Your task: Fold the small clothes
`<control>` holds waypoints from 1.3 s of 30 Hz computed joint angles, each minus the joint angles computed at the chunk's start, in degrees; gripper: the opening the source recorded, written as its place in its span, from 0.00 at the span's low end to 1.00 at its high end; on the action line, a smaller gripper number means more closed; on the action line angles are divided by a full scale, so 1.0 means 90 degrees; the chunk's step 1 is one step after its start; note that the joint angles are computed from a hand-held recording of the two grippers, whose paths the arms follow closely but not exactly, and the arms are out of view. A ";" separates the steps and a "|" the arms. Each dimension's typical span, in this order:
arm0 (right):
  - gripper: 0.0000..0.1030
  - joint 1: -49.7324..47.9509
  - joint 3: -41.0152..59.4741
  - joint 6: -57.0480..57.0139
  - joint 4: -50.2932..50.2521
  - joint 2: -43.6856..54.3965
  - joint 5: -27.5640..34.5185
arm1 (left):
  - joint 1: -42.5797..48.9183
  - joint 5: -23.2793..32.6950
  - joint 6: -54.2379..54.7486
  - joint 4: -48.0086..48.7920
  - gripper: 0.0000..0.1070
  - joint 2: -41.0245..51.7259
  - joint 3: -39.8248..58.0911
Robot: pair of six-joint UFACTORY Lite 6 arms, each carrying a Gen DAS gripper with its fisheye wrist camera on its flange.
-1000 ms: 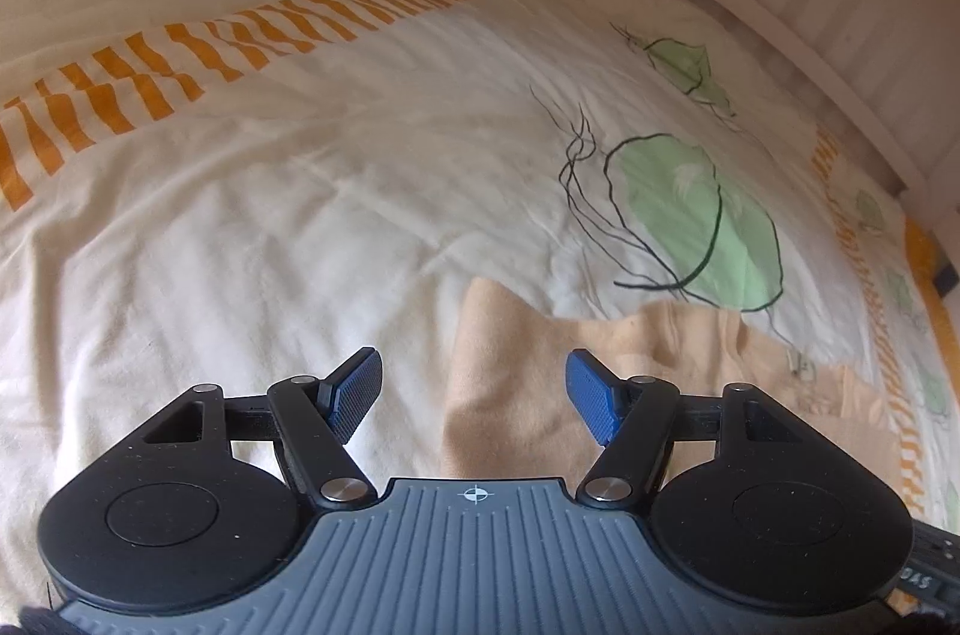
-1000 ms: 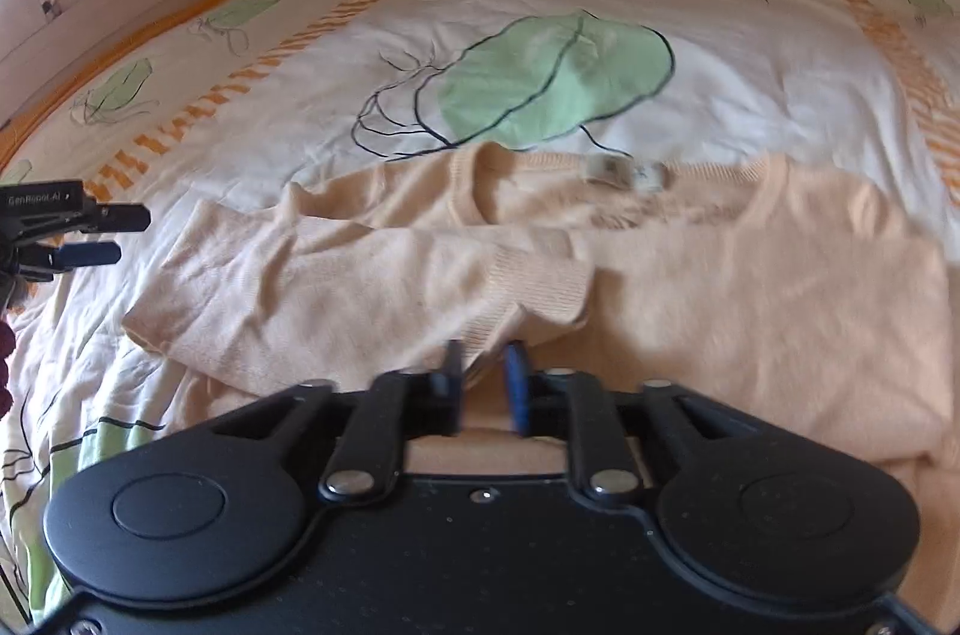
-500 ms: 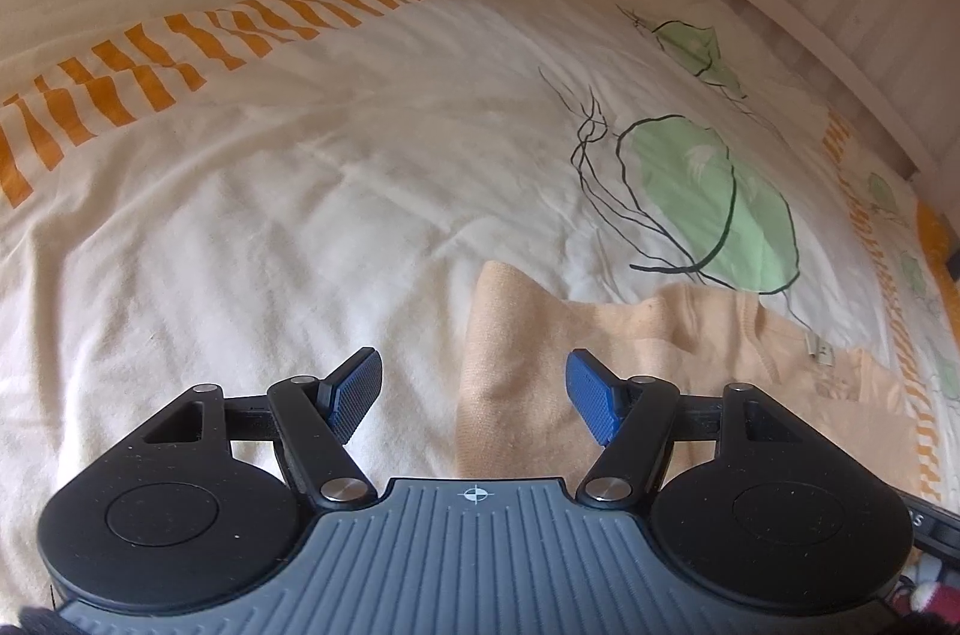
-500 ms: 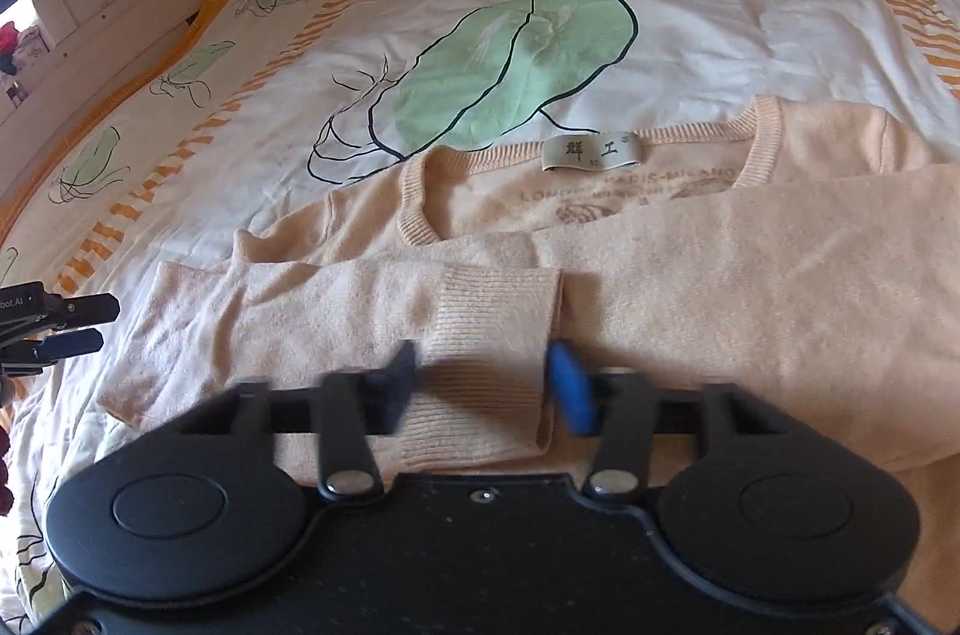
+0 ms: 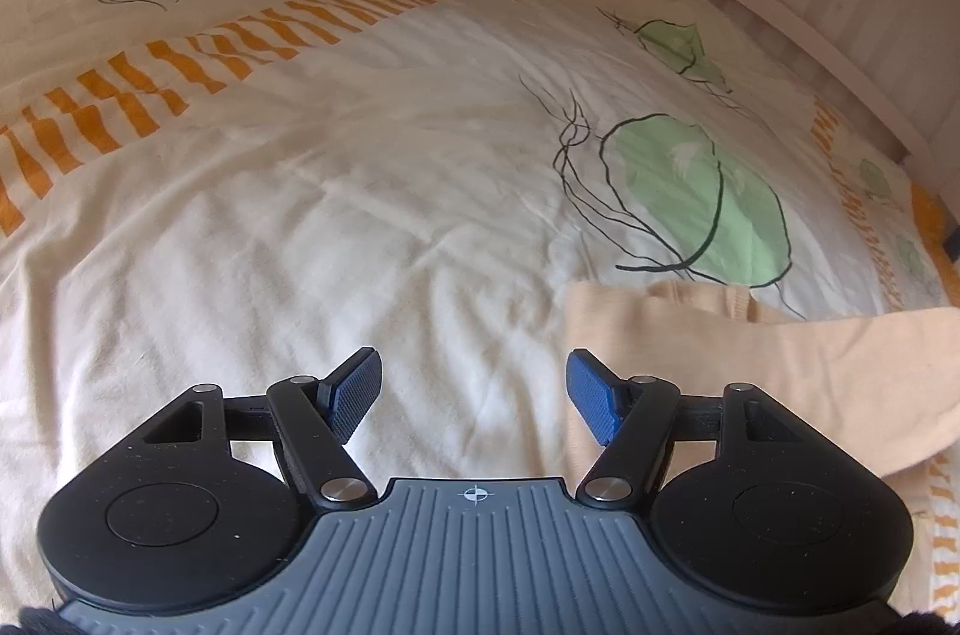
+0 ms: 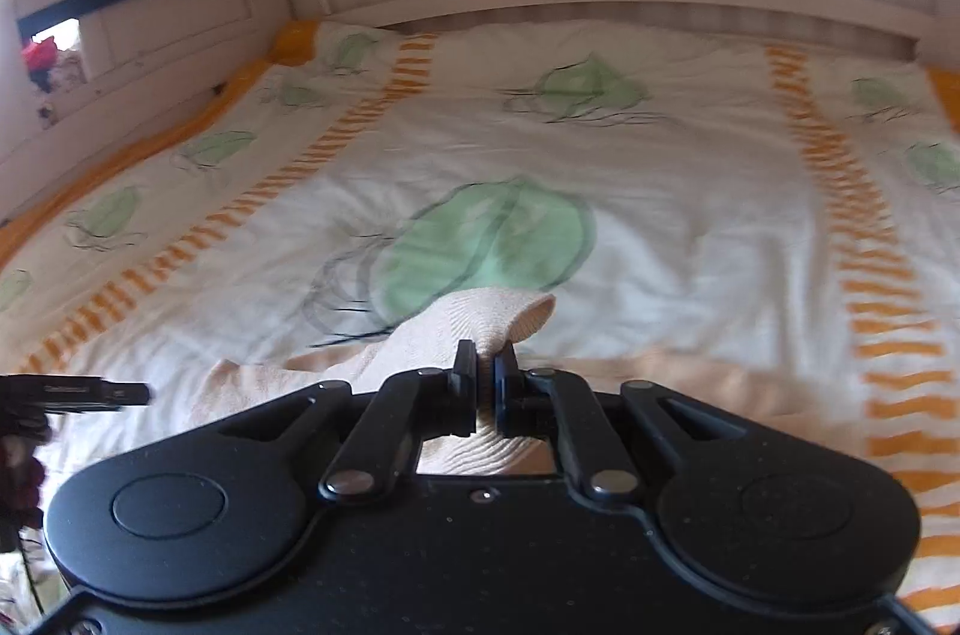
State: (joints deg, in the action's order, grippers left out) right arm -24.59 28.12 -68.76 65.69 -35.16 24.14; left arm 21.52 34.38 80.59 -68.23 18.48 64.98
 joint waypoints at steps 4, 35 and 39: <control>0.12 -0.1232 0.0210 -0.0651 -0.0190 0.0440 0.0210 | -0.0097 0.0003 0.0106 0.0008 0.62 -0.0057 -0.0109; 0.61 -0.6810 -0.0866 -0.5236 0.0285 0.1497 0.3685 | -0.1405 -0.0950 0.2176 -0.1503 0.71 -0.1089 -0.1190; 0.61 -0.6881 -0.0914 -0.5275 0.0268 0.1637 0.3809 | -0.2382 -0.1938 0.0379 0.0003 0.71 -0.0490 -0.0069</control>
State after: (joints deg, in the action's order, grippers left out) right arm -86.52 19.89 -116.24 68.11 -20.43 58.42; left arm 0.08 16.93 84.00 -68.21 14.07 64.37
